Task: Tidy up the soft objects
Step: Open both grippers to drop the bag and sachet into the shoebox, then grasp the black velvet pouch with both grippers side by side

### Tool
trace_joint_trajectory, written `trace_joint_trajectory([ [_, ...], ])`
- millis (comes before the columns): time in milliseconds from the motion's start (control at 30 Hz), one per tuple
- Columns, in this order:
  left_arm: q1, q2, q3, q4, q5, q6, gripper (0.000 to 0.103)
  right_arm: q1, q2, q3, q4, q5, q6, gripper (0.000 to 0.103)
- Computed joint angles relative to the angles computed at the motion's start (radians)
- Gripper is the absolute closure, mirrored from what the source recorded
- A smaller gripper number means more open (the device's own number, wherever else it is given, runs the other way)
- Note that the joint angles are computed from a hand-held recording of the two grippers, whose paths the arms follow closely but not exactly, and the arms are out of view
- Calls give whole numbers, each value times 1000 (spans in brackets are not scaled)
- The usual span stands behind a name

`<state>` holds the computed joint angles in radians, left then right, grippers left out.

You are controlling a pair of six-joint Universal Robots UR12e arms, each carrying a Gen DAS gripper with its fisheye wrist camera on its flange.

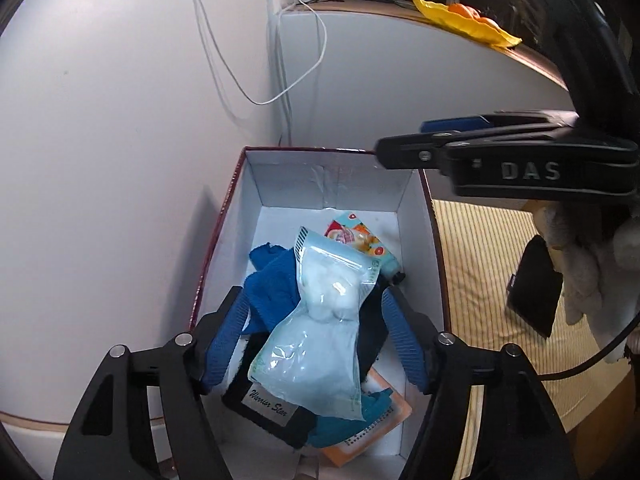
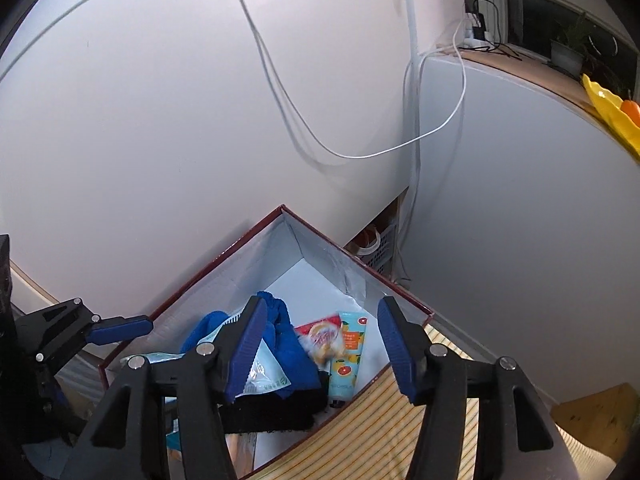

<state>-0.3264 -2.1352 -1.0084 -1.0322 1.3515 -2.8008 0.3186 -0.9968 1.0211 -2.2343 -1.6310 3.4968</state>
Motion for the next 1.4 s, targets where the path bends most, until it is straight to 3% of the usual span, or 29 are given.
trace_joint_trajectory([
  [267,10,22,-21,23,-10,-42,34,0,-61,71,-30,-1,8,48],
  [667,-11,87,-104,42,-130,4,34,5,-262,334,-122,-75,89,48],
  [1067,-82,90,-132,-11,-228,70,34,-13,-483,639,-183,-160,315,48],
  [1233,-119,73,-127,-40,-236,87,34,-34,-541,738,-197,-146,399,48],
  [1400,-143,47,-110,-68,-269,62,34,-75,-580,820,-235,-75,474,48],
])
